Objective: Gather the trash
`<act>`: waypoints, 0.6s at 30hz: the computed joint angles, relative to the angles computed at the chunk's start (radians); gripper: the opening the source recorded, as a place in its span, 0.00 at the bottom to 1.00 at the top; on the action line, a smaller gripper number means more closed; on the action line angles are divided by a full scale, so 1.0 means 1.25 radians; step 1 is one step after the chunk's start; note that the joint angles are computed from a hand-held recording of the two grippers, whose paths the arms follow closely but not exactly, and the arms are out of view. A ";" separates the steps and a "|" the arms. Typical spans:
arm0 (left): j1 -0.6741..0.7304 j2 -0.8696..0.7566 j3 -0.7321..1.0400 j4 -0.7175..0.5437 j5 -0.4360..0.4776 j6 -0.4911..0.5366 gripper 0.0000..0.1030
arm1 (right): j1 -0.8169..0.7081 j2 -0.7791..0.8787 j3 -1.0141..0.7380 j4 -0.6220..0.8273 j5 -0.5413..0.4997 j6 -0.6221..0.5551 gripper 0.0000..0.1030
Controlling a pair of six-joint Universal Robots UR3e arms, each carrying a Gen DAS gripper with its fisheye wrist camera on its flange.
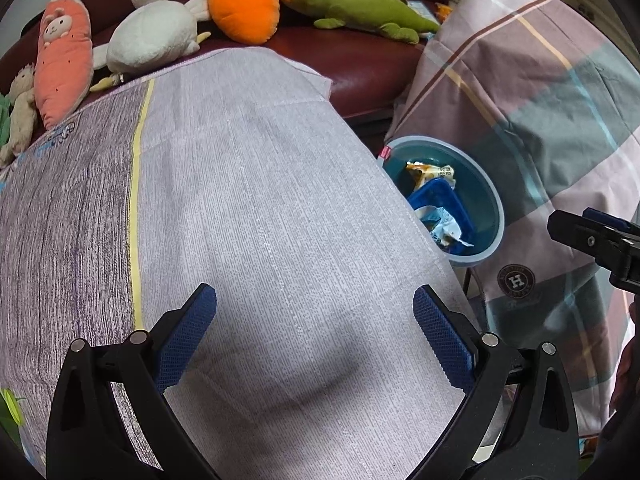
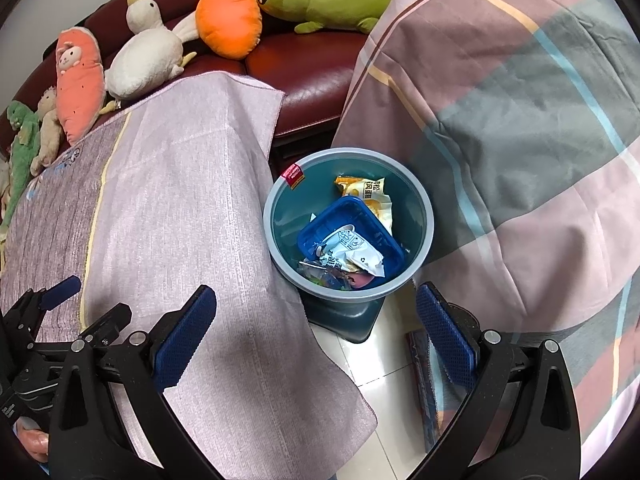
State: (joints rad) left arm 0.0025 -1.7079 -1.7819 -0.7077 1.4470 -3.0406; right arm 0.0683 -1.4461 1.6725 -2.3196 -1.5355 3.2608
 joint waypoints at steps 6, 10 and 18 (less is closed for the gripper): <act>0.000 -0.016 0.014 -0.007 0.005 -0.001 0.96 | -0.001 0.011 -0.011 0.004 0.003 0.002 0.93; -0.007 -0.027 0.022 -0.008 0.016 -0.006 0.96 | -0.001 0.016 -0.014 0.005 0.003 0.003 0.93; -0.013 -0.047 0.038 -0.014 0.026 -0.014 0.96 | -0.005 0.034 -0.026 0.006 0.004 0.003 0.93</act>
